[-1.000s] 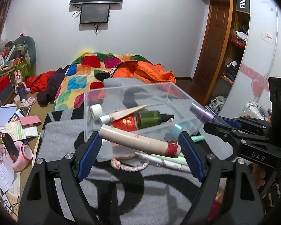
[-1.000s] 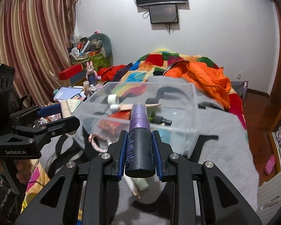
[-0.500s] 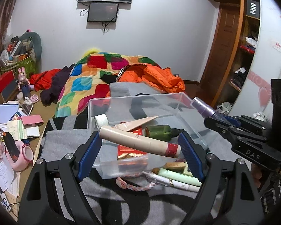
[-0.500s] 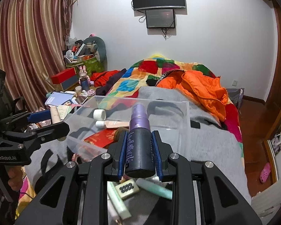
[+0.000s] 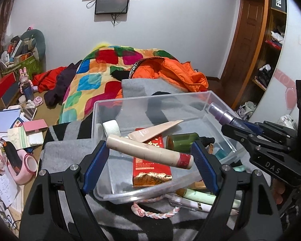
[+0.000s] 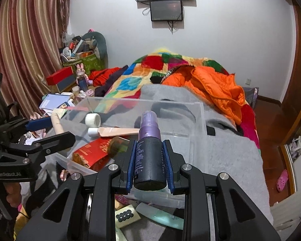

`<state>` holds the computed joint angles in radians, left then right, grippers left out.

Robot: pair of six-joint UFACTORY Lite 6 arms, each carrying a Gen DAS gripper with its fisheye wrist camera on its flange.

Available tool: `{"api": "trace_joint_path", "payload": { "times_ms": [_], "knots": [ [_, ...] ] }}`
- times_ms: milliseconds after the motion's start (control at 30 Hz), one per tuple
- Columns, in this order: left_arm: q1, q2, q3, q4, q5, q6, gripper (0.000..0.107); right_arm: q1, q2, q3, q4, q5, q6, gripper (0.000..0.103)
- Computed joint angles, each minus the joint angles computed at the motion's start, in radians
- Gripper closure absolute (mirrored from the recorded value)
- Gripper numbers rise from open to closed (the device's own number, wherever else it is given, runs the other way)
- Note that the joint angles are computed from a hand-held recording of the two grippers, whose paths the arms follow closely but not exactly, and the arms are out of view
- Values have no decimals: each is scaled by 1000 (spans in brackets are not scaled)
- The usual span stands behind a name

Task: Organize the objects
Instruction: 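Lower the beige tube into the box with left tool while right tool drops the purple bottle in, then open both tools and withdraw them from the box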

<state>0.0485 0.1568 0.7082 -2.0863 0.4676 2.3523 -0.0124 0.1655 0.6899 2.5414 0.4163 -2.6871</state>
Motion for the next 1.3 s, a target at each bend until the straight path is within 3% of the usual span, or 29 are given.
{"api": "trace_joint_path", "payload": {
  "times_ms": [300, 600, 867, 1033, 1300],
  "knots": [
    [-35, 117, 102, 0, -35, -22, 24, 17, 128, 113, 7, -36, 50, 80],
    [-47, 196, 165, 118, -20, -147, 23, 57, 151, 120, 154, -55, -99, 80],
    [-67, 173, 129, 55, -50, -68, 22, 63, 128, 91, 178, -59, -132, 79],
    [-51, 140, 108, 113, -40, -127, 18, 45, 59, 31, 144, -43, -108, 69],
    [-24, -44, -36, 95, -16, -69, 18, 9, -103, -108, 63, -13, -55, 63]
  ]
}}
